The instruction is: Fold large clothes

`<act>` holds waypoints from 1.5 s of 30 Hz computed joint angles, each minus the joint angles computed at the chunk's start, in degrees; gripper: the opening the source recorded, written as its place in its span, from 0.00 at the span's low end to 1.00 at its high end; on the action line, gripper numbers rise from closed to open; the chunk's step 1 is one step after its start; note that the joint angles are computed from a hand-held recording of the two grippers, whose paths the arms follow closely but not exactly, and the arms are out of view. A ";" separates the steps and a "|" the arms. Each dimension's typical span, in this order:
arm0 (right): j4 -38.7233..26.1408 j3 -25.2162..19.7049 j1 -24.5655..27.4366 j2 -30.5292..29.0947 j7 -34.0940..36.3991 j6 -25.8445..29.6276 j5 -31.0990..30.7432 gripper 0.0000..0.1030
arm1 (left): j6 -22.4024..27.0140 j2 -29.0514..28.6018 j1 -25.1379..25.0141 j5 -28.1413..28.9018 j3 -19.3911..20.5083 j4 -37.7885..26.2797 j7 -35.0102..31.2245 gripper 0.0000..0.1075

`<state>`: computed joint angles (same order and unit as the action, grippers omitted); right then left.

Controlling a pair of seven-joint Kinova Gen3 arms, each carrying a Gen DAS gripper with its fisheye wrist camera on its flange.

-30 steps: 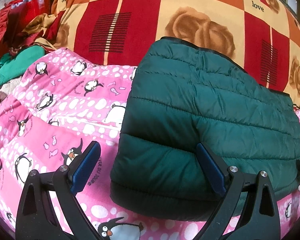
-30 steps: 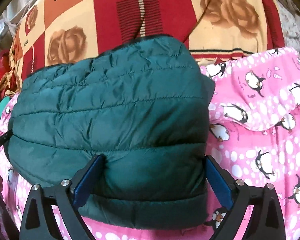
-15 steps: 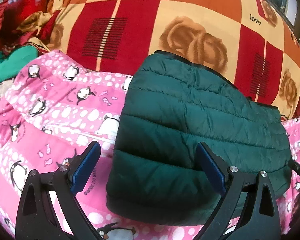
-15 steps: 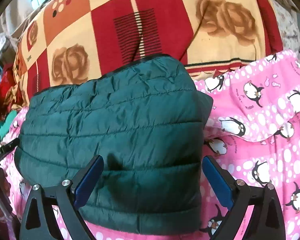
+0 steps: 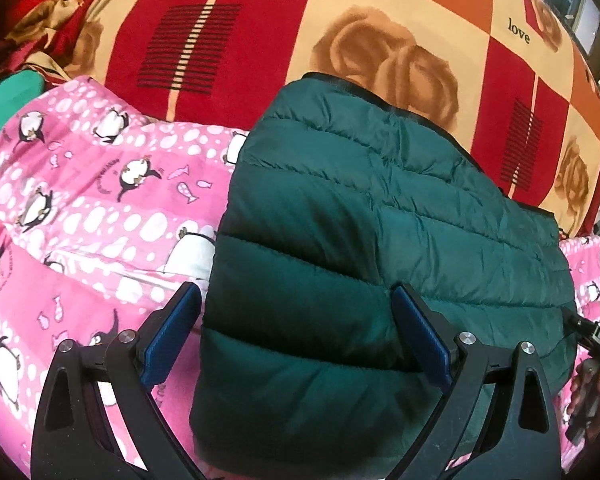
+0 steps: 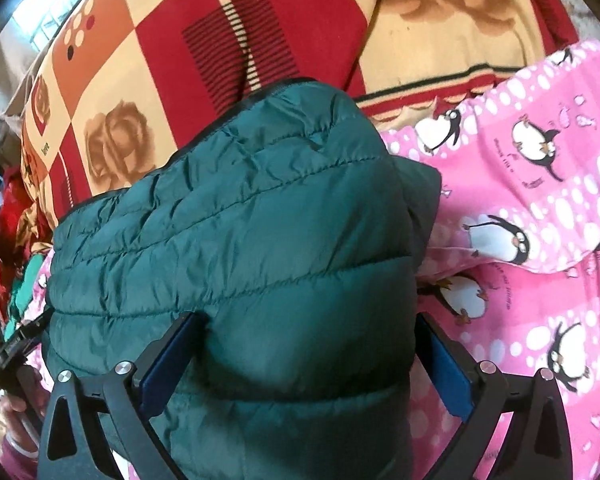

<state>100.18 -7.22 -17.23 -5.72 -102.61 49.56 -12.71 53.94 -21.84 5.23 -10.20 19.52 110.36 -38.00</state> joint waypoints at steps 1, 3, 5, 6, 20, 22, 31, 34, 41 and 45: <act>0.10 0.77 0.11 0.43 1.37 -0.14 -1.63 1.00 | -0.40 0.09 0.25 0.29 -0.53 0.21 -0.44 0.92; 0.20 2.02 0.57 1.58 4.37 -0.46 -5.26 1.00 | -1.12 0.36 0.38 0.62 -1.12 0.57 -0.88 0.95; -0.05 2.96 1.27 3.07 7.89 -0.07 -9.11 1.00 | -2.87 0.60 1.64 2.67 -3.68 1.45 -3.24 0.95; -0.11 3.20 1.74 3.62 9.45 0.20 -10.67 1.00 | -3.72 0.84 2.43 4.27 -5.42 1.88 -4.93 0.95; -1.96 2.46 8.47 10.39 23.14 5.03 -25.21 1.00 | -10.34 3.20 3.57 20.67 -14.99 5.29 -20.00 0.96; -1.51 2.25 8.55 9.87 23.88 4.66 -25.61 0.98 | -9.40 3.77 2.68 20.08 -13.55 4.24 -19.28 0.96; -1.08 2.13 6.00 4.75 24.25 3.06 -24.03 0.48 | -6.10 2.12 1.68 11.45 -6.18 -0.13 -13.08 0.39; -0.88 2.71 5.34 2.50 24.26 3.18 -25.05 0.44 | -4.83 -0.19 2.80 12.64 -7.69 -1.09 -13.98 0.31; 0.66 5.28 3.33 -5.71 25.03 8.56 -26.71 0.42 | 2.59 -8.35 4.11 15.06 -7.90 -3.09 -15.35 0.29; 3.39 7.25 2.15 -11.41 24.10 12.85 -27.25 0.42 | 7.45 -12.86 4.19 16.86 -6.83 -3.64 -16.23 0.29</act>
<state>103.56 0.03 -15.08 -17.13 -78.51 62.42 -39.96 61.39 -34.70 9.42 6.65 12.69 106.72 -54.23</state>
